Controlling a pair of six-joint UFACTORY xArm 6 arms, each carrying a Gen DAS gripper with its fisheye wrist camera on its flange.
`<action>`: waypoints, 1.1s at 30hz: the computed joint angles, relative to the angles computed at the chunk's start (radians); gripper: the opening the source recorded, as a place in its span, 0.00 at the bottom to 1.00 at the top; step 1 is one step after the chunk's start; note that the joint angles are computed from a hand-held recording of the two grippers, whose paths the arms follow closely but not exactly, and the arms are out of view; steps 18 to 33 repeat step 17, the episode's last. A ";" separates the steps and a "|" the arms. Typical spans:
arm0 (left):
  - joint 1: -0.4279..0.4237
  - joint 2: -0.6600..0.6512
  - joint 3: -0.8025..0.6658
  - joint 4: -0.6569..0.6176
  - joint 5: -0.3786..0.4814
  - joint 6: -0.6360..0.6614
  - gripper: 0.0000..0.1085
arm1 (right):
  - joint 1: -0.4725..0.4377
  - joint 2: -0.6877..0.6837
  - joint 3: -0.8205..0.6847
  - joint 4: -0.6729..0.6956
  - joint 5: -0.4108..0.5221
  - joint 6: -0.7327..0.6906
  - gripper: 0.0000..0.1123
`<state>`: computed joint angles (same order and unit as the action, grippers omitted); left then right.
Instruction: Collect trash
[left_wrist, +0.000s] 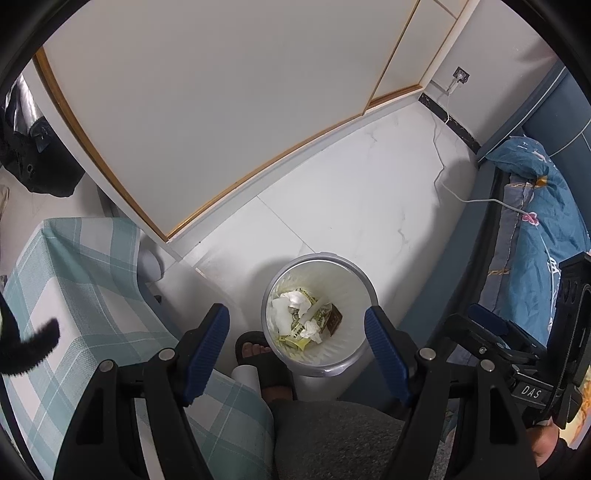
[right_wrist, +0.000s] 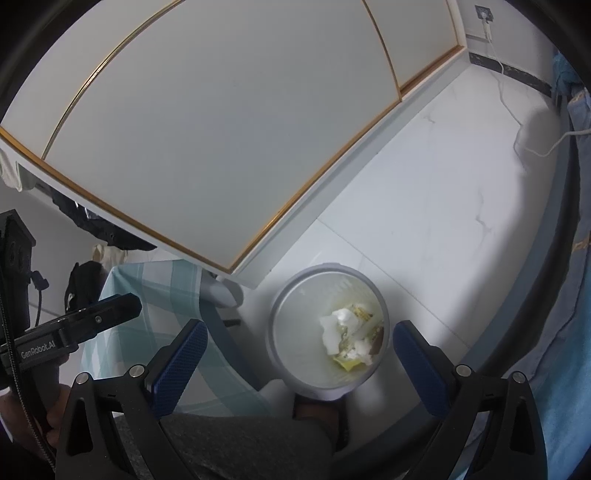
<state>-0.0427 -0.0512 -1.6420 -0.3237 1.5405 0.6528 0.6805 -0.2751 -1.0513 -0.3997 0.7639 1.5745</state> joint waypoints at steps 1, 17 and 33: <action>-0.001 0.000 0.000 0.001 0.000 -0.001 0.67 | 0.000 0.001 0.001 -0.001 -0.001 0.002 0.90; 0.004 0.012 -0.006 -0.014 0.027 0.006 0.67 | 0.009 0.002 0.001 -0.005 0.014 0.019 0.90; 0.004 0.012 -0.006 -0.014 0.027 0.006 0.67 | 0.009 0.002 0.001 -0.005 0.014 0.019 0.90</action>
